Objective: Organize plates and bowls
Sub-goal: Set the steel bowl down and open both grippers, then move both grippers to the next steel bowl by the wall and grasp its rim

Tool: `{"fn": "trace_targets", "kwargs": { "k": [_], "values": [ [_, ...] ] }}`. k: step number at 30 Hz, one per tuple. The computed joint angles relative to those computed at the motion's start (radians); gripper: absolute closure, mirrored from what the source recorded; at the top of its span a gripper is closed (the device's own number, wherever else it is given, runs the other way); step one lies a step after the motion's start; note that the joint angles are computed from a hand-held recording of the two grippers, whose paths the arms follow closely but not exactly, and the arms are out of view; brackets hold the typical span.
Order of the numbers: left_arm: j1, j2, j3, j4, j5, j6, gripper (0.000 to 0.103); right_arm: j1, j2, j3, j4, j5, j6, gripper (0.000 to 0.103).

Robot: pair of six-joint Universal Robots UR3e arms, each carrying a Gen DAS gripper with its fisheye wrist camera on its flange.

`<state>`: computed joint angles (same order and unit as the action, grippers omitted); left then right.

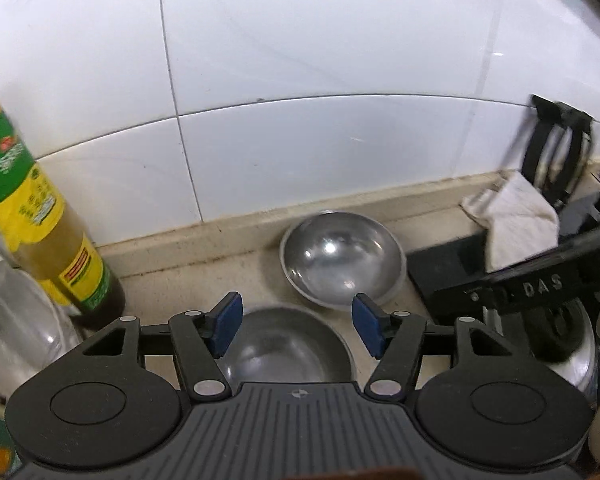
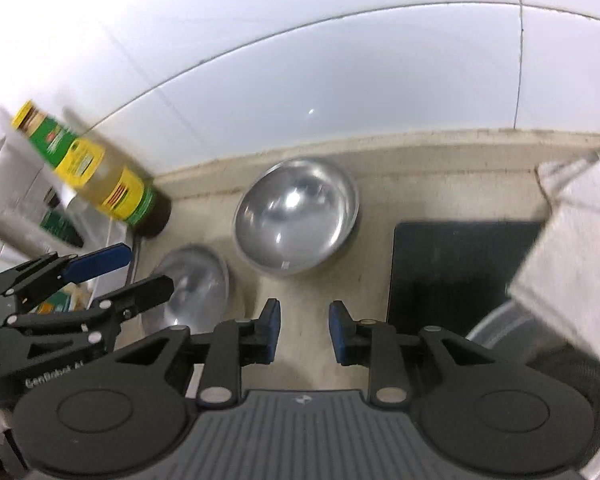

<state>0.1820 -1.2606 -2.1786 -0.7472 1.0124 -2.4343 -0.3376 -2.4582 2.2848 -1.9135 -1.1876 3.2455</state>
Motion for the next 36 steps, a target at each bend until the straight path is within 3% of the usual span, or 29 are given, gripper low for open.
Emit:
{"fn": "trace_targets", "kwargs": {
  "k": [3,7,13,21,24,26,27,28,36],
  "values": [
    [-0.097,-0.187,0.098,0.125,0.081,-0.074,0.032,0.013,0.109,0.008,-0.125,-0.021,0.027,0.068],
    [-0.194,-0.405,0.229,0.218,0.186,-0.136,0.032,-0.006,0.227,0.016,-0.234,-0.03,0.028,0.068],
    [-0.231,-0.588,0.367,0.206,0.207,-0.159,0.032,-0.045,0.358,0.048,-0.358,0.0,0.031,0.067],
    [-0.257,-0.696,0.457,0.171,0.211,-0.172,0.032,-0.02,0.528,0.014,-0.461,-0.016,0.05,0.067],
    [-0.275,-0.71,0.464,0.173,0.233,-0.153,0.051,-0.005,0.558,0.012,-0.498,-0.02,0.05,0.067],
    [-0.265,-0.716,0.487,0.12,0.193,-0.136,0.076,0.012,0.576,0.012,-0.534,-0.03,0.041,0.069],
    [-0.261,-0.714,0.495,0.094,0.18,-0.139,0.076,0.019,0.58,0.011,-0.543,-0.029,0.041,0.081],
    [-0.267,-0.709,0.486,0.111,0.194,-0.143,0.076,0.022,0.584,0.01,-0.541,-0.021,0.039,0.084],
    [-0.25,-0.623,0.414,0.135,0.171,-0.116,0.078,0.022,0.544,0.012,-0.507,-0.024,0.005,0.089]
  ]
}}
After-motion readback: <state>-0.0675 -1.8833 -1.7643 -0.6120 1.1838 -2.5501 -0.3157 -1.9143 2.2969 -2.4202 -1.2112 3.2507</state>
